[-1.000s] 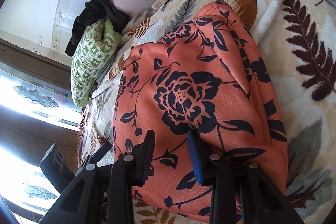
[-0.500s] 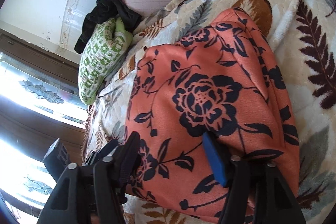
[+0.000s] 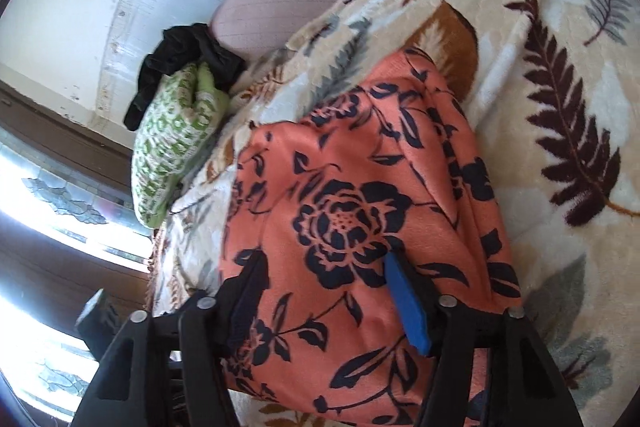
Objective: Fold small clothes
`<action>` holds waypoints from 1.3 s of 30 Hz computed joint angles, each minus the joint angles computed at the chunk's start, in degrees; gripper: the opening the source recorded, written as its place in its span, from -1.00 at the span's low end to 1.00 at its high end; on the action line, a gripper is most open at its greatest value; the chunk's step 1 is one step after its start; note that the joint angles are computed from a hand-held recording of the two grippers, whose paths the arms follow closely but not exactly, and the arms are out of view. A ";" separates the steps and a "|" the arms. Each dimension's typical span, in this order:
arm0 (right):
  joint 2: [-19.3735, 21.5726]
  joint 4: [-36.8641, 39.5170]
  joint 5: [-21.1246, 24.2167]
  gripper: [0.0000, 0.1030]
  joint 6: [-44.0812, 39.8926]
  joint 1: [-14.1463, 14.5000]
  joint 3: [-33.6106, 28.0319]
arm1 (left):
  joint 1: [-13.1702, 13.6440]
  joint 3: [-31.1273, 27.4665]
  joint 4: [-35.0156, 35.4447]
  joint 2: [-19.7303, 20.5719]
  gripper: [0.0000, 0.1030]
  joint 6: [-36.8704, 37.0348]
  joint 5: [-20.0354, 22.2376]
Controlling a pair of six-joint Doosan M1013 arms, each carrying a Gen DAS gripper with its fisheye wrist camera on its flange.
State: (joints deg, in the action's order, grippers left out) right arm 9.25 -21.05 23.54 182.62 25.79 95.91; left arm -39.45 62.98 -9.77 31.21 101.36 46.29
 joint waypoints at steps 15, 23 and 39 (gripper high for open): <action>1.82 8.94 -0.25 -0.01 -1.69 -5.46 -1.08 | 1.15 -2.97 -2.08 2.20 1.00 -1.32 3.86; 0.22 -1.68 2.29 0.08 3.74 -3.96 -1.34 | 1.08 -2.03 -1.09 1.21 1.00 -1.09 1.57; -3.21 1.69 2.92 0.22 -1.45 -3.98 2.75 | 1.24 -1.42 -3.85 0.60 1.00 2.10 -0.72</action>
